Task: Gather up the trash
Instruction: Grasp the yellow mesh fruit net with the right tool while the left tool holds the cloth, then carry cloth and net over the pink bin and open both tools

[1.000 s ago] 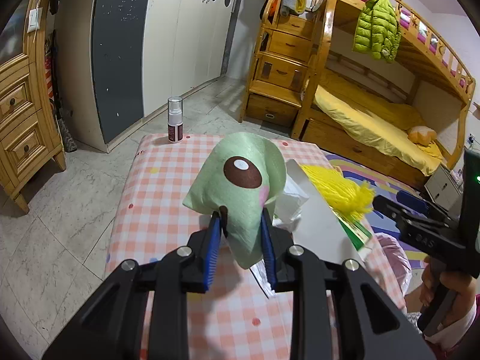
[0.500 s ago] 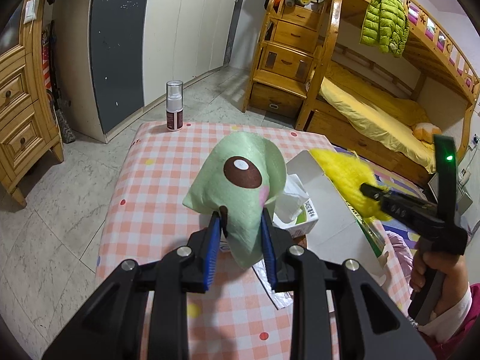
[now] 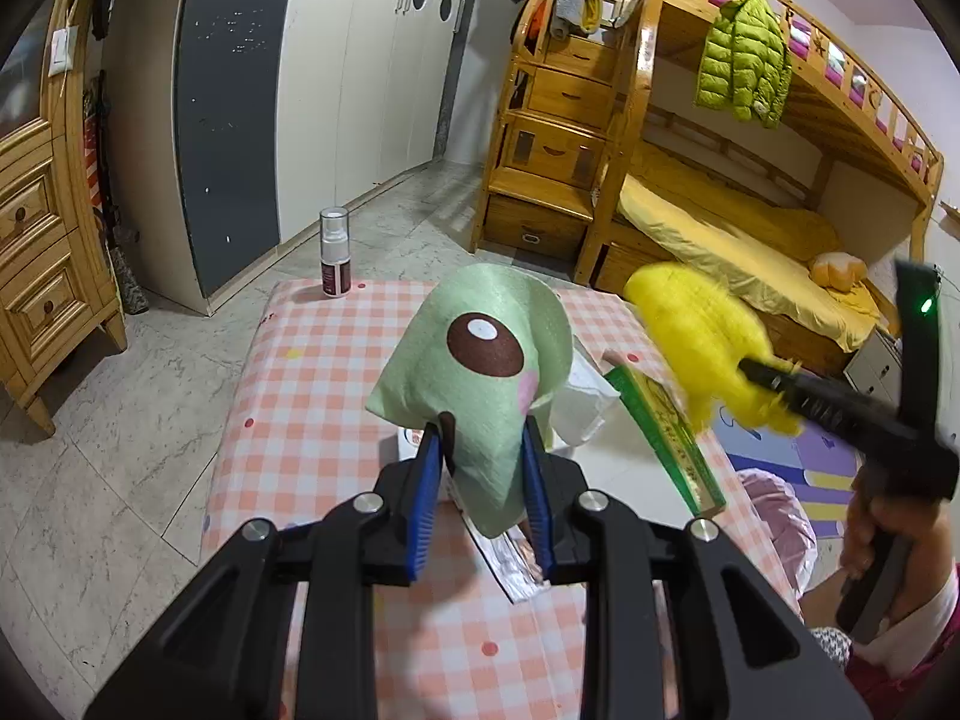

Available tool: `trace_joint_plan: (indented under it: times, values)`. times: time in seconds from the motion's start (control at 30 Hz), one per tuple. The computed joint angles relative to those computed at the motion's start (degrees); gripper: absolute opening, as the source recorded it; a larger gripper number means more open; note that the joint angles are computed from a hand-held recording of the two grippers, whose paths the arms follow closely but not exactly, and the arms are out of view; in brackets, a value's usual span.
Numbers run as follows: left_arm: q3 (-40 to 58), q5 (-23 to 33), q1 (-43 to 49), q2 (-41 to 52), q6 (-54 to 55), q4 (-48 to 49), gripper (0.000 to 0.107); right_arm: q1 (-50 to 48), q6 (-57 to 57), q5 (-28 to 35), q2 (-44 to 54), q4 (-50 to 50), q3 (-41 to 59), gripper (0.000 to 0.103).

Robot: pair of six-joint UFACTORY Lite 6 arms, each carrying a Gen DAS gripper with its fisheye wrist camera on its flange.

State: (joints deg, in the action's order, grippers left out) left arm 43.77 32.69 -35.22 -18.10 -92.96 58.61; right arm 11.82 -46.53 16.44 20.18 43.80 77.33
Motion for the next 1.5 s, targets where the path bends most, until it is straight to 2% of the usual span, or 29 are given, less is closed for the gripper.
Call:
trace_joint_plan:
  times: [0.23, 0.4, 0.5, 0.7, 0.87, 1.0, 1.1, 1.2, 1.4, 1.43, 1.47, 1.5]
  values:
    - [0.61, 2.76, -3.73, 1.00, -1.15, -0.17, 0.024, -1.78, -10.62, -1.18, -3.08, 10.24, -7.10, 0.016]
    - [2.13, 5.79, -6.68, 0.54, -1.21, 0.29, 0.024, -5.37, -28.61, 0.84, -12.54, 28.58, -11.52, 0.016]
    - [3.45, 7.75, -8.82, 0.20, -1.09, 0.80, 0.024, -9.06, -32.80, 4.08, -18.41, 33.26, -13.21, 0.016]
    - [9.70, 8.70, -14.82, 4.99, -1.32, 3.94, 0.024, -18.07, -33.09, 9.50, -28.56, 31.70, -19.12, 0.017]
    - [19.23, 3.56, -18.75, 16.76, -0.85, 5.52, 0.024, -26.26, -32.25, 11.78, -34.42, 25.81, -25.61, 0.018]
    - [28.77, -1.13, -20.60, 28.18, 1.77, 3.53, 0.024, -34.33, -35.86, 12.96, -36.84, 25.88, -30.73, 0.018]
    - [37.35, -4.30, -21.77, 37.15, 6.03, -0.29, 0.024, -39.98, -37.68, 13.08, -34.42, 24.79, -32.51, 0.019]
    - [46.06, -5.65, -22.86, 45.36, 11.40, -4.50, 0.025, -42.53, -39.70, 10.13, -29.72, 23.43, -33.13, 0.020]
    - [59.44, -5.34, -23.37, 56.56, 21.79, -13.11, 0.025, -43.04, -43.52, 5.21, -16.36, 25.09, -28.65, 0.024]
    - [61.62, -4.92, -23.37, 58.20, 23.23, -14.36, 0.025, -42.93, -44.38, 4.99, -13.39, 26.29, -26.78, 0.028]
    - [64.01, -4.67, -23.09, 60.10, 25.26, -16.24, 0.025, -43.35, -46.03, 4.89, -11.44, 27.86, -25.85, 0.042]
    - [66.09, -4.10, -22.96, 61.51, 26.84, -17.75, 0.025, -43.55, -47.79, 4.02, -9.51, 30.11, -24.93, 0.051]
